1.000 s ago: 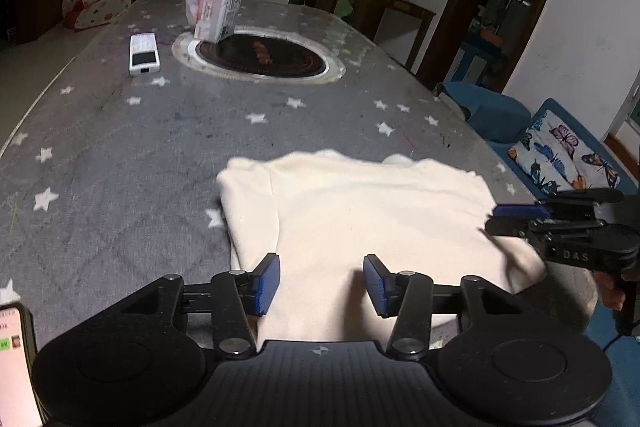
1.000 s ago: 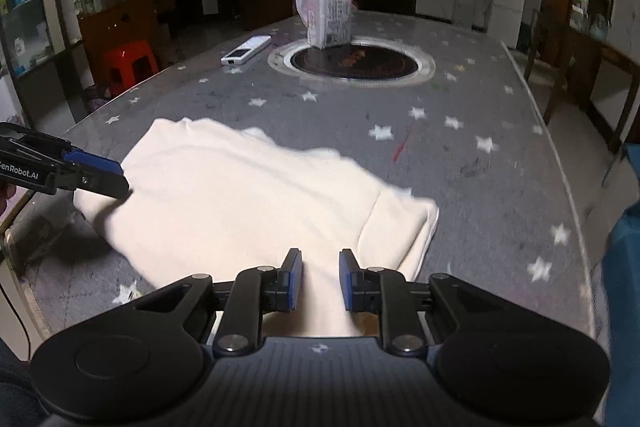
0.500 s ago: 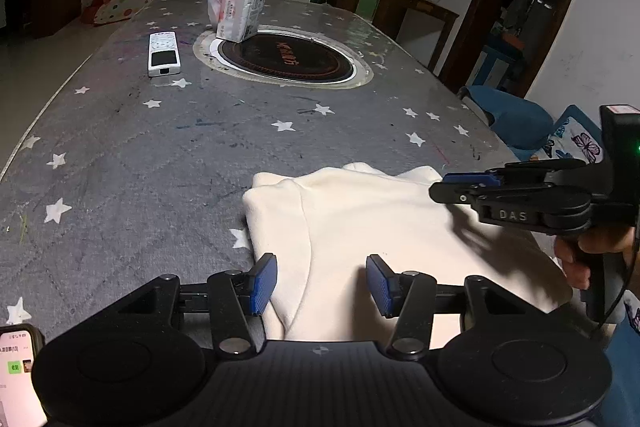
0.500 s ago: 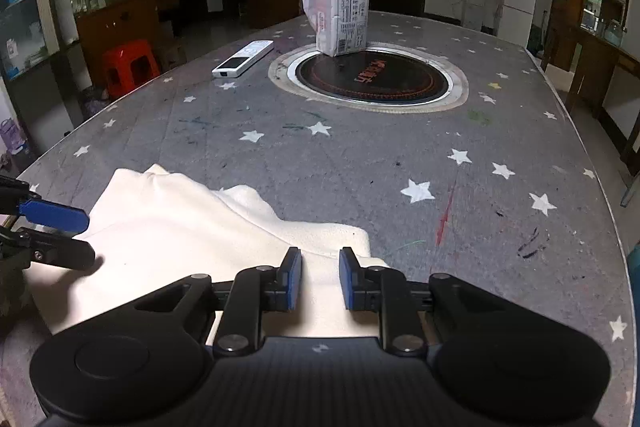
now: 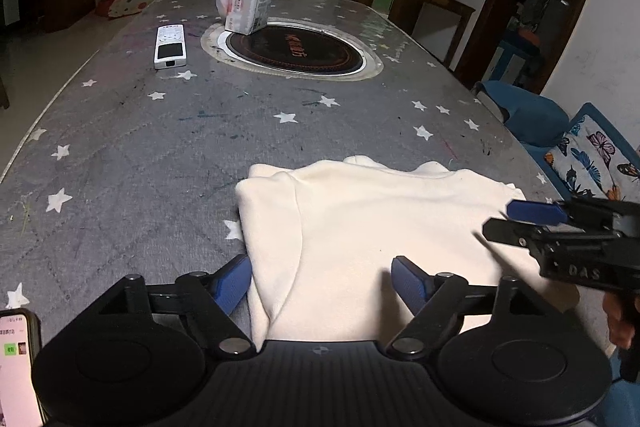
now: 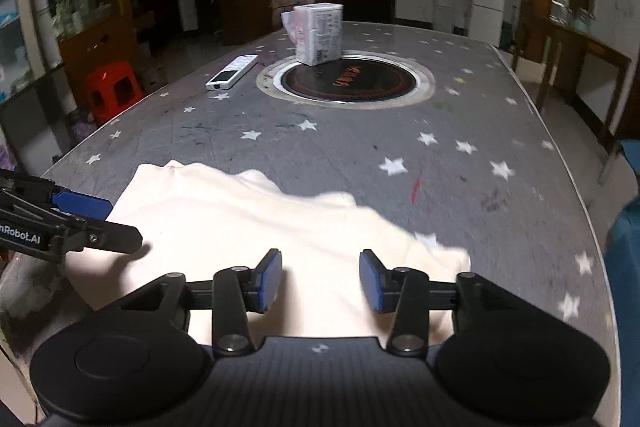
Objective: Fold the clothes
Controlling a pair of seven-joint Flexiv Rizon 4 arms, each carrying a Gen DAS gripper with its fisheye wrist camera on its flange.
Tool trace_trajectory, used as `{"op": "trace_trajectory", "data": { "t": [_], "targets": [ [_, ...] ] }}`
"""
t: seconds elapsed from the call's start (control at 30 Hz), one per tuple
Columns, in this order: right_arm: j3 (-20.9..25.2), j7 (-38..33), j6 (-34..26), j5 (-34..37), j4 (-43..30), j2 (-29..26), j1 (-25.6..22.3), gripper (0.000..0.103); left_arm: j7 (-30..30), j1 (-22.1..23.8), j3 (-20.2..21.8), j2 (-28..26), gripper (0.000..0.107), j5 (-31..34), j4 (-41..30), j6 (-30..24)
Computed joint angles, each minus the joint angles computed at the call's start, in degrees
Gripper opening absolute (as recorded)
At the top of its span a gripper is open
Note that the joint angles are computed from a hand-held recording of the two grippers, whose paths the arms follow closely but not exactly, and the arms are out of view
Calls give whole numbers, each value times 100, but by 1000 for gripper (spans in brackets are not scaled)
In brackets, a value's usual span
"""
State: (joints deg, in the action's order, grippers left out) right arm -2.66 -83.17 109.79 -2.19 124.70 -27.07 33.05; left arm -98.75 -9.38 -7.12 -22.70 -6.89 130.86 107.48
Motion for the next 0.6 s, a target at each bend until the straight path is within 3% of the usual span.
{"op": "trace_trajectory", "data": {
  "t": [0.13,0.23,0.47,0.6],
  "targets": [
    [-410,-52,102,395,221,110,495,52,147,-868,740,-24,91,-393,-71,-2],
    [-428,-73,145,544,299,154,564,53,412,-1554,1256,-85,96,-895,-107,48],
    [-566,-131,262,897,421,221,847,66,553,-1896,1450,-106,103,-1284,-113,47],
    [-665,-209,279,1083,448,242,1035,68,731,-2240,1681,-141,103,-1632,-114,78]
  ]
}}
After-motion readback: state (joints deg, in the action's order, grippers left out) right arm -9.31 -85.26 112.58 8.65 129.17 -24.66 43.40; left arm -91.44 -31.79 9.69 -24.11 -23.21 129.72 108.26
